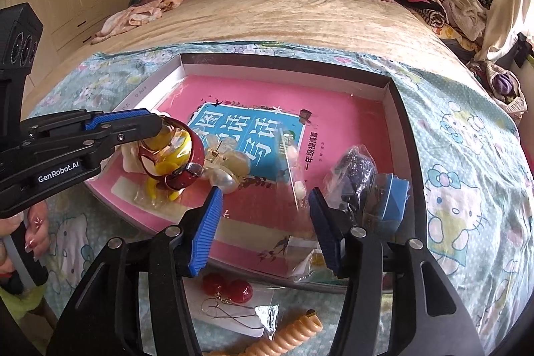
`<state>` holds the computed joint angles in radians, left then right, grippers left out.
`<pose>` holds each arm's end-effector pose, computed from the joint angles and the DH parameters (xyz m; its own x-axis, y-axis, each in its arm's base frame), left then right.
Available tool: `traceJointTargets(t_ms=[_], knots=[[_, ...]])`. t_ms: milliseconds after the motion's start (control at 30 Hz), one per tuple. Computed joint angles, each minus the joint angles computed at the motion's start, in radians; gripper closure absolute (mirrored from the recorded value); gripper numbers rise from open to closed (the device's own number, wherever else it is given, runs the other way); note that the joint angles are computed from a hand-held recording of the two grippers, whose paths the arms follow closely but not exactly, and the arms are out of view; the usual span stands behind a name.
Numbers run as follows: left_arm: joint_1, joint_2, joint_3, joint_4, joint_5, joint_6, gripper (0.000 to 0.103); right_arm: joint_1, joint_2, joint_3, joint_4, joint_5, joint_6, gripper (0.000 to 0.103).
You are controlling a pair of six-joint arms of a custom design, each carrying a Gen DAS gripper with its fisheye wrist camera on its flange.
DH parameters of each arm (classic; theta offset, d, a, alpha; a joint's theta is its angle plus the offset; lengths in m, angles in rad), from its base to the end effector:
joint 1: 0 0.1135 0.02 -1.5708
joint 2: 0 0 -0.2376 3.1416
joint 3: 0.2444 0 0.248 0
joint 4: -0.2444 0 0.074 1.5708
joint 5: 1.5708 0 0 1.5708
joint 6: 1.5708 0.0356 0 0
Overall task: Organize jewelry
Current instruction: 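Open left tool to release watch in tray while right tool releases earring card, then move left tool to red earring card while right tool approaches coiled hair tie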
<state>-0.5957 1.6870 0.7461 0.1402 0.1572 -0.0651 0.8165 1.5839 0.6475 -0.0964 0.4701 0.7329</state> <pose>0.2566 -0.1807 0.1120 -0.6349 0.3527 -0.6874 0.6044 0.7810 -0.1574 0.1954 0.1844 0.1020 -0.7654 0.0565 -0.6411 0.0287 0.9981 0.0537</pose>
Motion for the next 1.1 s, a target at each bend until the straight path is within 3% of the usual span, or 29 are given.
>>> traceJointTargets(t_ms=[100,167,233,367,400,467,600,667,1100], knots=[[-0.003,-0.029,-0.015,-0.008,0.001,-0.007,0.093,0.040,-0.039,-0.004,-0.049,0.057,0.043,0.035],[-0.006,-0.059,-0.032,-0.013,0.000,-0.013,0.086,0.067,-0.077,-0.017,-0.077,0.094,0.073,0.027],[-0.008,-0.101,-0.055,-0.022,-0.002,-0.020,0.063,0.092,-0.129,-0.040,-0.098,0.119,0.106,0.024],[-0.016,-0.193,-0.102,-0.040,-0.008,-0.025,0.052,0.152,-0.219,-0.064,-0.185,0.189,0.187,0.014],[-0.021,-0.217,-0.112,-0.048,-0.014,-0.030,0.042,0.171,-0.244,-0.069,-0.211,0.208,0.211,0.014],[-0.026,-0.265,-0.136,-0.057,-0.018,-0.034,0.034,0.206,-0.286,-0.071,-0.264,0.241,0.253,0.012],[-0.039,-0.360,-0.172,-0.093,-0.037,-0.045,0.009,0.289,-0.336,-0.051,-0.381,0.313,0.343,0.012],[-0.037,-0.404,-0.185,-0.116,-0.032,-0.045,0.010,0.331,-0.351,-0.034,-0.444,0.349,0.398,0.006],[-0.058,-0.583,-0.254,-0.217,-0.058,-0.029,0.010,0.528,-0.330,0.066,-0.733,0.457,0.671,0.005]])
